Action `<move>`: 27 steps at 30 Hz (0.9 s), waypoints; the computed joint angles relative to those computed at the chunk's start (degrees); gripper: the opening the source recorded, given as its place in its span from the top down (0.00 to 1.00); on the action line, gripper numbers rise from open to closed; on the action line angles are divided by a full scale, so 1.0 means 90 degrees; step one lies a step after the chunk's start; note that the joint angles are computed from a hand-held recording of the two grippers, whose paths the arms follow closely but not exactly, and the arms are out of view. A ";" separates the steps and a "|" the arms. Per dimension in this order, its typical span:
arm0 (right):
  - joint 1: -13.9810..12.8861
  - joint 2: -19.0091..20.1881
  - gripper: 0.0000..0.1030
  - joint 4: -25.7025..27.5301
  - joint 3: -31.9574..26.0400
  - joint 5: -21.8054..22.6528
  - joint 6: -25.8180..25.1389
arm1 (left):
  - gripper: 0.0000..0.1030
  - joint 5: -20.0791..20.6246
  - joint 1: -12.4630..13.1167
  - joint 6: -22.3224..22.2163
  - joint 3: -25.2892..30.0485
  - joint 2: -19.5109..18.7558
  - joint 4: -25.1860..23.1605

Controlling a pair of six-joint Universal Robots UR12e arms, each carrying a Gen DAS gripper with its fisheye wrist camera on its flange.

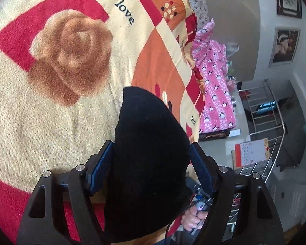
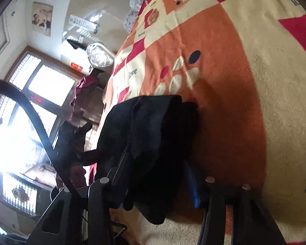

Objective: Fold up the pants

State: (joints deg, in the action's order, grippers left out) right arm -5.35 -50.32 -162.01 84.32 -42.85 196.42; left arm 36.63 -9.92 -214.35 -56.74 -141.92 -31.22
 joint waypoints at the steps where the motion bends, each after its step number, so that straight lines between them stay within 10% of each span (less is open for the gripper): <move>1: 0.0008 -0.0016 0.54 0.0057 0.0001 -0.0045 -0.0148 | 0.27 0.0049 -0.0015 0.0163 -0.0004 0.0037 -0.0173; 9: 0.0001 0.0075 0.57 -0.0416 -0.0007 -0.0041 0.0202 | 0.44 0.0692 -0.0118 0.1037 0.0016 0.0208 -0.1167; 14: 0.0009 0.0094 0.65 -0.0574 0.0024 -0.0049 0.0009 | 0.71 0.1211 -0.0198 0.1381 -0.0235 0.0354 -0.0853; 18: 0.0128 -0.0120 0.71 -0.0575 0.0052 -0.0717 -0.0616 | 0.74 0.2004 -0.0363 0.2038 -0.0107 0.0446 -0.0771; 27: -0.0015 0.0103 0.71 0.0492 -0.1039 -0.1112 -0.1077 | 0.73 0.2270 -0.0562 0.2530 0.2109 -0.0636 -0.1945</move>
